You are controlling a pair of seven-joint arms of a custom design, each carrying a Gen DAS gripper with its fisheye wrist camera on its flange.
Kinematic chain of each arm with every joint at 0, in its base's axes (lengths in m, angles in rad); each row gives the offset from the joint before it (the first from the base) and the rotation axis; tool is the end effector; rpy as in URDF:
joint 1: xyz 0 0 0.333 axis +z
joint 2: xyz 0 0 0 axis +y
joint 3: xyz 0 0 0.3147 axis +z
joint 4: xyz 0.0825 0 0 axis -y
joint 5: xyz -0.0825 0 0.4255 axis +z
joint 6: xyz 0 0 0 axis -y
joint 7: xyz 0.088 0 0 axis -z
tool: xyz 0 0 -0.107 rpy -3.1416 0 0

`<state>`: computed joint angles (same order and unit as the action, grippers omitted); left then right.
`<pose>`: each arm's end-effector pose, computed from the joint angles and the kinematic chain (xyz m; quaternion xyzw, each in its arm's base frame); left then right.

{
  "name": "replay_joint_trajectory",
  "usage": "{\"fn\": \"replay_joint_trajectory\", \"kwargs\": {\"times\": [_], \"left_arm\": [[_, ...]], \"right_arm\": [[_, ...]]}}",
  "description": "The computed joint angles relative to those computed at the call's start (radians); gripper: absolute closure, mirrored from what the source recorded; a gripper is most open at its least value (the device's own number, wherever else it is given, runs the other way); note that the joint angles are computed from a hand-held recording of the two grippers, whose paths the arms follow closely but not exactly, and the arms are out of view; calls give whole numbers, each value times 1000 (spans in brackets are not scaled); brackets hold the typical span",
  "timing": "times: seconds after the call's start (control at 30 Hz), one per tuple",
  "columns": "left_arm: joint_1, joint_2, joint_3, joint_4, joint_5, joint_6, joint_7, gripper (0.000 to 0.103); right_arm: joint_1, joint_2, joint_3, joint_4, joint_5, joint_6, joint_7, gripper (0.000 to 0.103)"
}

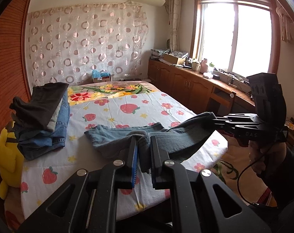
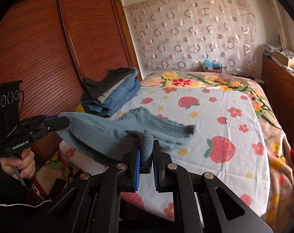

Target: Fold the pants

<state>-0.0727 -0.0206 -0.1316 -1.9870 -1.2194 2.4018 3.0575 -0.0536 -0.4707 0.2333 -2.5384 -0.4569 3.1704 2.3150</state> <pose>0.6127 -0.1342 0.5058 -0.2807 0.8195 -0.4878 0.1085 0.4620 0.1344 0.5320 -0.5859 0.6228 -0.3098 0.4158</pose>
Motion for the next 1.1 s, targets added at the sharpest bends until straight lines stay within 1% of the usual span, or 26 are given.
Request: {"fn": "replay_joint_trajectory", "kwargs": {"times": [0.17,0.37,0.5,0.57,0.6,0.67,0.77,0.93,1.1], "left_arm": [[0,5,0,3,1,0,2,91],[2,57,-14,33,59,17,-57,91],[6,100,-29,55,90,38,-90,91],[7,122,-39,70,98,56,-87,91],[4,140,-45,85,117,82,-94,91],[8,166,-56,110,132,92,-101,91],[15,198,-73,145,147,104,-109,91],[24,236,-96,196,155,124,-120,91],[33,280,-112,250,177,137,-162,91]], "right_arm": [[-37,14,32,6,-10,20,7,92],[-57,77,41,39,-17,12,8,92],[-105,136,69,84,-51,7,34,92],[-134,165,87,111,-79,3,58,92],[-162,179,112,129,-103,-4,83,92],[-191,210,133,167,-149,-23,119,92],[-272,232,206,216,-274,-54,218,92],[-272,279,201,277,-398,-75,312,92],[-260,330,172,338,-510,-90,405,92]]}}
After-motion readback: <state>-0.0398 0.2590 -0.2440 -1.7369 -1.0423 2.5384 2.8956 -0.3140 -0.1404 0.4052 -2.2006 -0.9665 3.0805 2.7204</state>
